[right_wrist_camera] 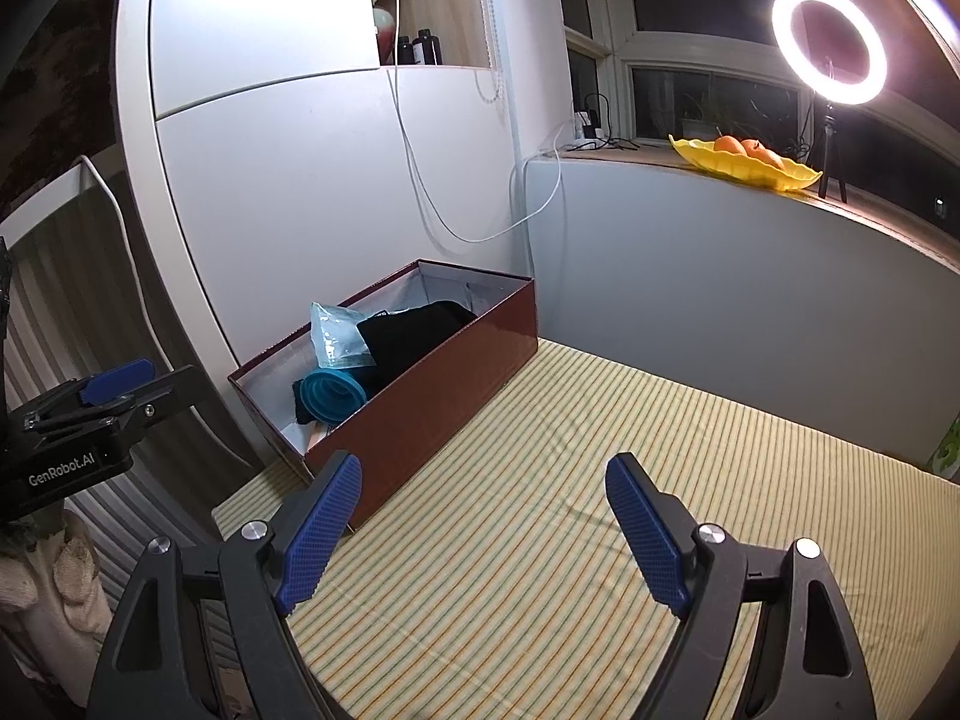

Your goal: Organize soft objects

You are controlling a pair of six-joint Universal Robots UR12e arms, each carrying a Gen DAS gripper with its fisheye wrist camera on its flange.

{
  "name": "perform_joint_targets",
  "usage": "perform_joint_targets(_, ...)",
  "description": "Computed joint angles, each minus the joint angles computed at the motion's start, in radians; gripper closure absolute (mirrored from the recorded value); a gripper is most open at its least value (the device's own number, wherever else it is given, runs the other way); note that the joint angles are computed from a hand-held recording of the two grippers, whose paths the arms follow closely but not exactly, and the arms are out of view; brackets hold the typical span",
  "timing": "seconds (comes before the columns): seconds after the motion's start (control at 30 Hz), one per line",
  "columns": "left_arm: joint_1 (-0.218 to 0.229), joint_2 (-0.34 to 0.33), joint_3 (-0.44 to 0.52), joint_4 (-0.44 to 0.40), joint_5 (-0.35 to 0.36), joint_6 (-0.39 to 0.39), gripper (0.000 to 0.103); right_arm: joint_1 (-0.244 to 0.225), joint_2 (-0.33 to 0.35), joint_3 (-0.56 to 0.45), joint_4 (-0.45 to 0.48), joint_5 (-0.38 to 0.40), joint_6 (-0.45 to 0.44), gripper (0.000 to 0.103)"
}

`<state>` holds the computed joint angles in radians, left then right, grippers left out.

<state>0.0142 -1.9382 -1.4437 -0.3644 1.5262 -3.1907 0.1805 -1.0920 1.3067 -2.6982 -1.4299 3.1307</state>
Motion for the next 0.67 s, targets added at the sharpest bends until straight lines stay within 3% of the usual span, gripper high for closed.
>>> perform_joint_targets(0.67, -0.007, -0.001, -0.002, 0.007, 0.018, 0.008, 0.023, -0.006, -0.004, 0.011, 0.013, 0.004, 0.0, 0.022)
